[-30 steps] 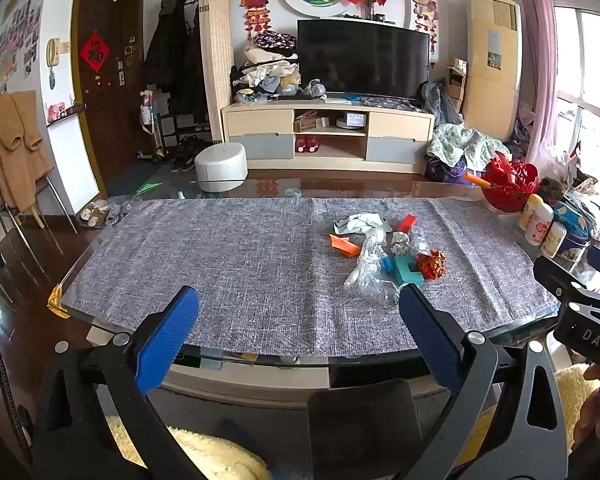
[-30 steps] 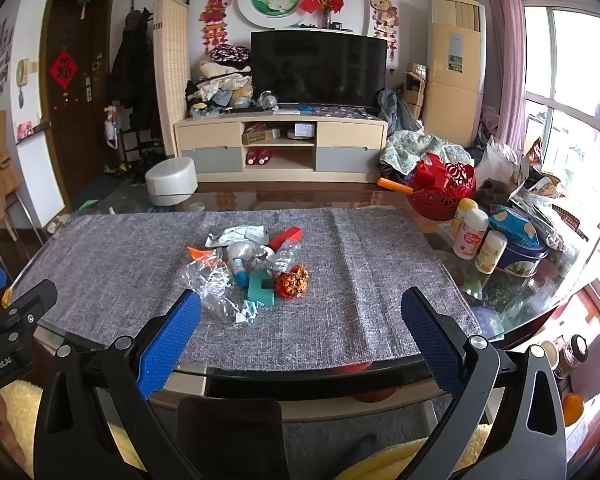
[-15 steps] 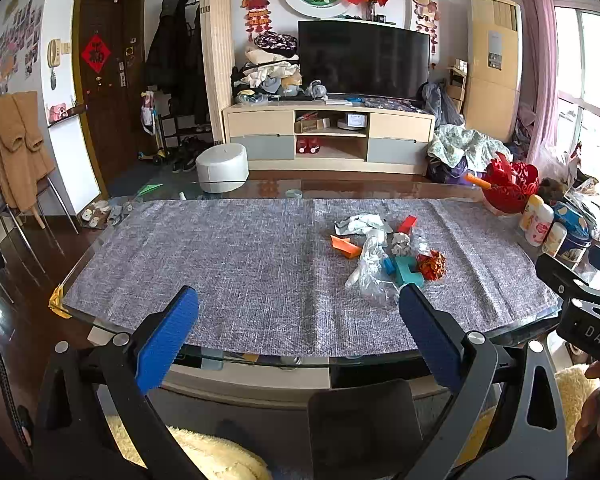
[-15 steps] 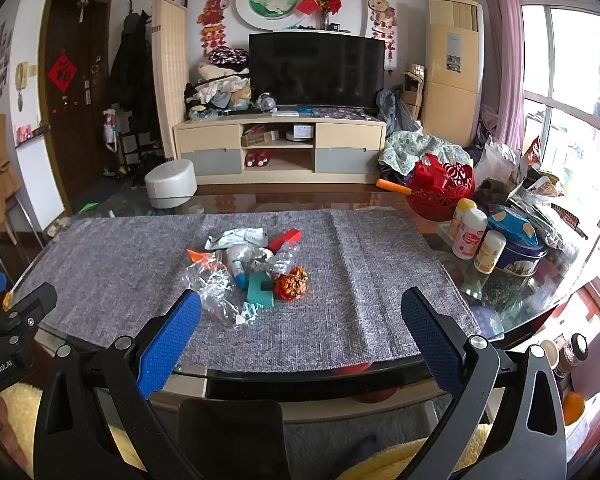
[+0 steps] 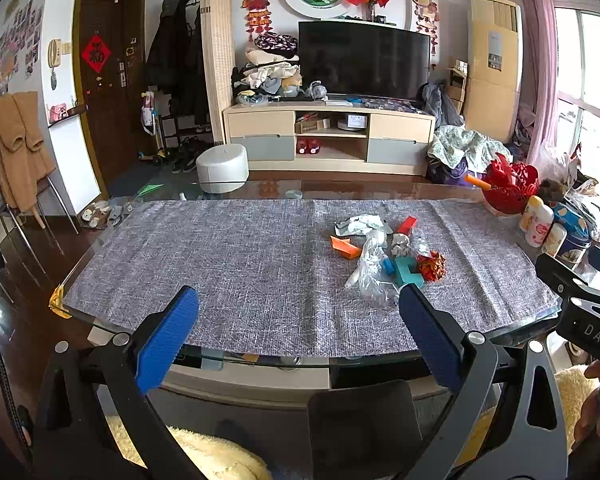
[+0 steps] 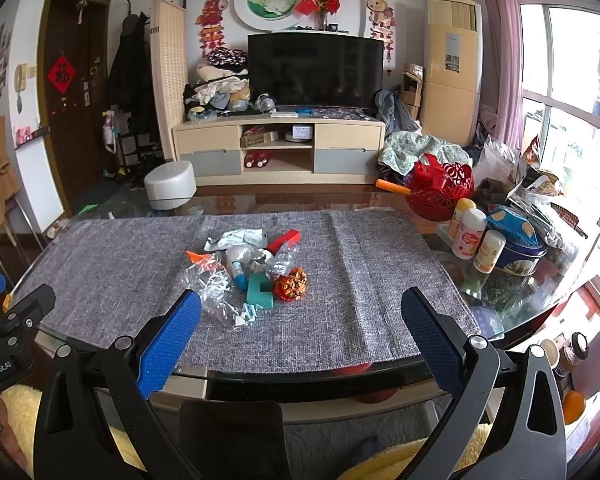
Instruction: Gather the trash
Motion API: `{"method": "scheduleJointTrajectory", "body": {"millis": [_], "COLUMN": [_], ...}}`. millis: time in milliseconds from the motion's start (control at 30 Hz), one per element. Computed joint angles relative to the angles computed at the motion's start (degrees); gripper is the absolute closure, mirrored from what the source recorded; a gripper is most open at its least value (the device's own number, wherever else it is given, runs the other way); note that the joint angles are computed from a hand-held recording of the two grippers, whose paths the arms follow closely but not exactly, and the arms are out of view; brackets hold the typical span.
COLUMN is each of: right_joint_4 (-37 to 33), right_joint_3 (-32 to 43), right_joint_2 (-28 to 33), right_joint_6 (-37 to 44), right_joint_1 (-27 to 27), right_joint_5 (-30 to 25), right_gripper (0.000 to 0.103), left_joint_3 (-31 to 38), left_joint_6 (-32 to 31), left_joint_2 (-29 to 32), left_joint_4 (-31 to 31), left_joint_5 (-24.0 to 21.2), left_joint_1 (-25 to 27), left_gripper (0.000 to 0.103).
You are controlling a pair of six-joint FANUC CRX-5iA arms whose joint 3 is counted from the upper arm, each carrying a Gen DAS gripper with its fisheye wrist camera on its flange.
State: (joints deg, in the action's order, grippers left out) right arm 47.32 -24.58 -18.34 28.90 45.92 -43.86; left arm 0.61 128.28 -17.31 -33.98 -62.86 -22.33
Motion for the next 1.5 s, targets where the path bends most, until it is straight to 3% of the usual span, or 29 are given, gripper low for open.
{"method": "scheduleJointTrajectory", "body": {"millis": [1500], "right_joint_4": [-2.5], "right_joint_3": [0.77], "right_joint_2": [0.09], "right_joint_6": [1.72], "right_joint_1": [-0.84], "right_joint_5": [0.31], "right_gripper": [0.003], "left_joint_3": [0.11], "left_joint_6": [0.17], "left_joint_2": [0.32], "left_joint_4": [0.1], "left_joint_5": [-0.36], "left_joint_1": [-0.03], "left_gripper": [0.008]}}
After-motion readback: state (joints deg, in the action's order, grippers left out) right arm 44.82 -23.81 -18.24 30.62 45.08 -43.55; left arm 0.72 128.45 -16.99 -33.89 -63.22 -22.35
